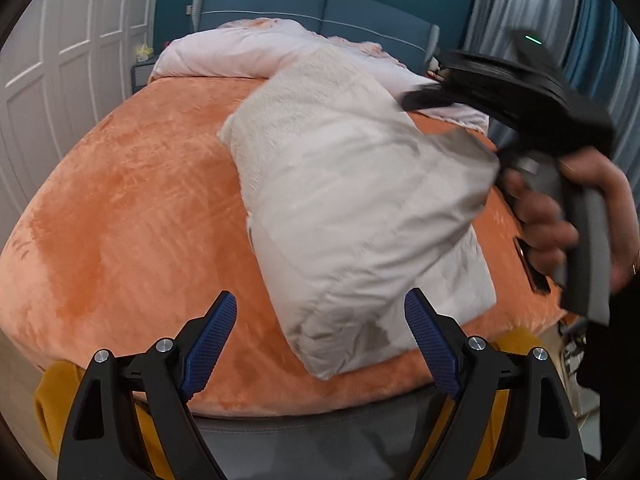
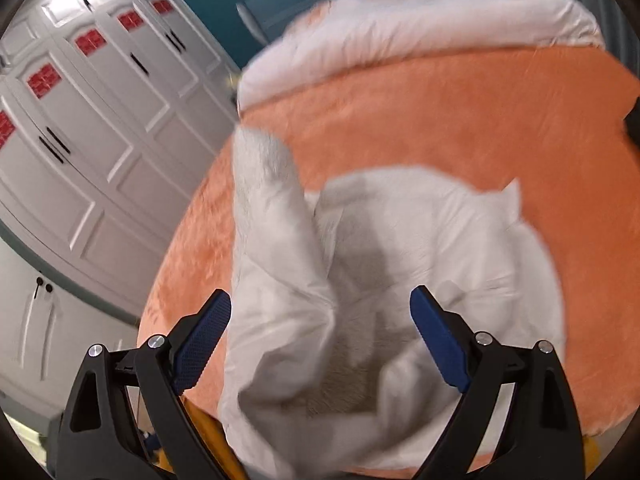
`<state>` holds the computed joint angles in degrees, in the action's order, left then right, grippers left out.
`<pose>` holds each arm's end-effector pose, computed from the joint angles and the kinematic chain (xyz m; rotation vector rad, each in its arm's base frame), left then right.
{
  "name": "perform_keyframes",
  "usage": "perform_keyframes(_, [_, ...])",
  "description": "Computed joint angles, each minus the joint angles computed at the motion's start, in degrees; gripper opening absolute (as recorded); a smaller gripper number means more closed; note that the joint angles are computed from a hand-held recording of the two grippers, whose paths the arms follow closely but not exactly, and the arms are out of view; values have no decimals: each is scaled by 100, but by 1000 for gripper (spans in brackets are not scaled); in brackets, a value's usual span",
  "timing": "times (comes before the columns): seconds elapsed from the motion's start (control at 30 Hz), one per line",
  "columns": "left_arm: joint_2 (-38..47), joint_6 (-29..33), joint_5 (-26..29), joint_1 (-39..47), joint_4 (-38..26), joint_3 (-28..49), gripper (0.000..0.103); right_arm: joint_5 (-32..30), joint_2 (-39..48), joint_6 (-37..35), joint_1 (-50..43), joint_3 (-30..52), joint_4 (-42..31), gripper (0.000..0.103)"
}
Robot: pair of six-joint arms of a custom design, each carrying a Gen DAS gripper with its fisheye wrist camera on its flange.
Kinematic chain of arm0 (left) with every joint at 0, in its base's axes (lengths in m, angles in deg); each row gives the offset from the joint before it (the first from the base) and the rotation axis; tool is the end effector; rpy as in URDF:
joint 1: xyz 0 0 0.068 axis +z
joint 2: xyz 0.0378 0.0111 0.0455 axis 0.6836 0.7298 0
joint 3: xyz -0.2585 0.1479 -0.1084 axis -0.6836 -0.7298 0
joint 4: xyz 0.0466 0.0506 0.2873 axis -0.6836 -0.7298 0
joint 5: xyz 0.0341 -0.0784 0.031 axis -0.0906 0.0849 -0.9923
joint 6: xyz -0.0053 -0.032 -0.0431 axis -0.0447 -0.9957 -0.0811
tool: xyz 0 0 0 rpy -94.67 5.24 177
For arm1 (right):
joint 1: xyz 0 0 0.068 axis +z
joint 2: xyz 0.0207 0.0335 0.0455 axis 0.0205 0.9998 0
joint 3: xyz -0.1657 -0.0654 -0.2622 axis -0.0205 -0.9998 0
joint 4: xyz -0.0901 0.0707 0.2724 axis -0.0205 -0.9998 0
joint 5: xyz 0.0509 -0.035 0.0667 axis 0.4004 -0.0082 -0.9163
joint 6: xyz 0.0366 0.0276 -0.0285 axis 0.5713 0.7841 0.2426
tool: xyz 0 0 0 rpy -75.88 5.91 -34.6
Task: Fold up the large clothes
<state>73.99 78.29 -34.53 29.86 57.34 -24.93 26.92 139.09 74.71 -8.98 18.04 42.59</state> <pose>0.1842 -0.0527 0.2367 0.3754 2.3987 -0.4240 0.3119 -0.0401 0.2704 0.2557 2.4668 0.5651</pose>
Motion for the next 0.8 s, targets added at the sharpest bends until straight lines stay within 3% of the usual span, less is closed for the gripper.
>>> perform_keyframes(0.1, [-2,-24,-198,-313,22,-96,83,215,485,92,348,245,-137,62])
perform_keyframes(0.17, [91,-130,-421,-581,128,-144,83,15,749,164,443,402,-234,31])
perform_keyframes(0.2, [143,-175,-501,-672,184,-156,83,-138,819,168,451,456,-257,24])
perform_keyframes(0.23, [264,-213,-612,-791,283,-163,83,-204,826,174,483,512,-270,8])
perform_keyframes(0.37, [835,-341,-1046,-1094,727,-121,83,-725,11,-200,502,691,-282,2])
perform_keyframes(0.43, [1099,-399,-1233,-1195,904,-54,83,-673,-534,-448,413,683,-289,2])
perform_keyframes(0.57, [1649,-706,-999,-1181,932,251,79,-1199,-1313,-598,-934,-113,132,2])
perform_keyframes(0.8, [2214,-592,-1381,-1880,1115,343,77,-1682,-460,-1072,-3401,-1507,649,2])
